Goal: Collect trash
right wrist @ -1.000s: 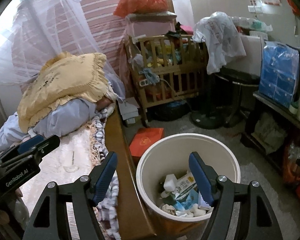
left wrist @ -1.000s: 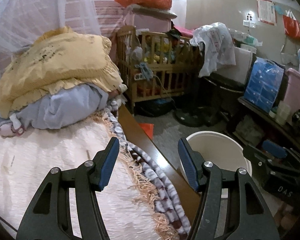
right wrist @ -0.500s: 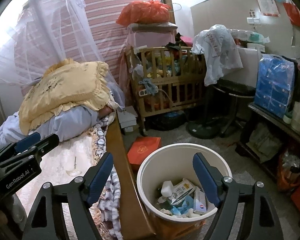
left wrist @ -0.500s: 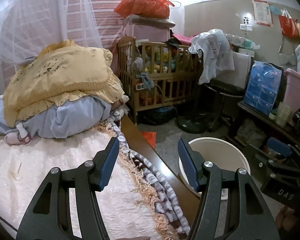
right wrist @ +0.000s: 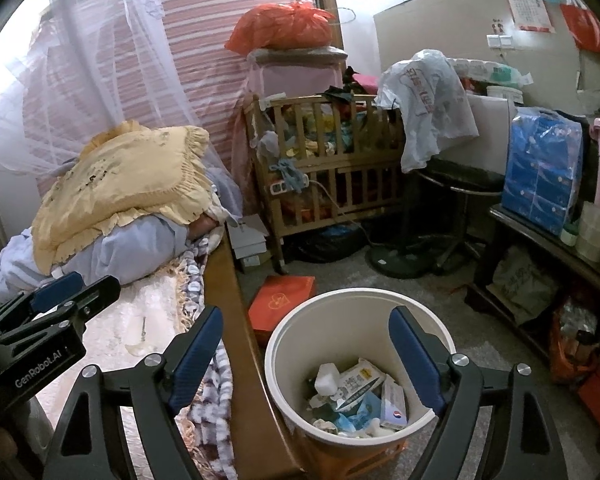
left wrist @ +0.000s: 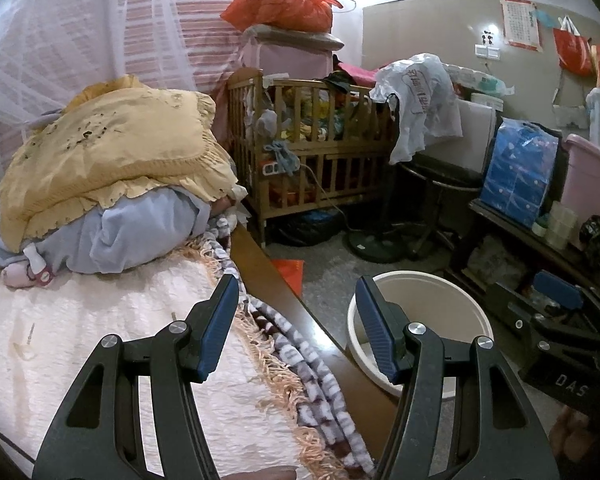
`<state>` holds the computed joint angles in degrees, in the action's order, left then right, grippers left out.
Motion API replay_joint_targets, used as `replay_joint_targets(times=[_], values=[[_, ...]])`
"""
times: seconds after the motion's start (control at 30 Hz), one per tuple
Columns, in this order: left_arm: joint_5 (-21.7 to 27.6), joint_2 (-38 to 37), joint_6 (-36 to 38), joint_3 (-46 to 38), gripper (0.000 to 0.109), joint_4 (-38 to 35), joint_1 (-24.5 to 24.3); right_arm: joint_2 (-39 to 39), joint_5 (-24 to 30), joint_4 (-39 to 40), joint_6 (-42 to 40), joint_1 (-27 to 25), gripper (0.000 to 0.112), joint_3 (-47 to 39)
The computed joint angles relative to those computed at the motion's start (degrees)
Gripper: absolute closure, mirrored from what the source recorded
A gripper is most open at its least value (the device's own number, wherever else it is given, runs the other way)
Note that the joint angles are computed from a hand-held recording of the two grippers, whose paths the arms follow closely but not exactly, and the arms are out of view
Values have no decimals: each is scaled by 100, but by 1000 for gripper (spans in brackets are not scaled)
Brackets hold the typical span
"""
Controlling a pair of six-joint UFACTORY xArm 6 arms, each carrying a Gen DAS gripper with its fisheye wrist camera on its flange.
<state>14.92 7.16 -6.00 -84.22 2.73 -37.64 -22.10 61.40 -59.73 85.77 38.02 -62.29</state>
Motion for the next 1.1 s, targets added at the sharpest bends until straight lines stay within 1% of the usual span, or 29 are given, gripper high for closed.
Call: replay_joint_targets(times=[0.57,0.93,1.1], values=[[-5,62,295,-8,49,-264,-58,-40,-53,66,-46,-65,27,55],[13,62,212,-16,49,-189,-66,-146,-131,86,10,-119,27,234],[-30,51,327,81,49,-302,-70,-178,-138,131,-20,-126,27,269]])
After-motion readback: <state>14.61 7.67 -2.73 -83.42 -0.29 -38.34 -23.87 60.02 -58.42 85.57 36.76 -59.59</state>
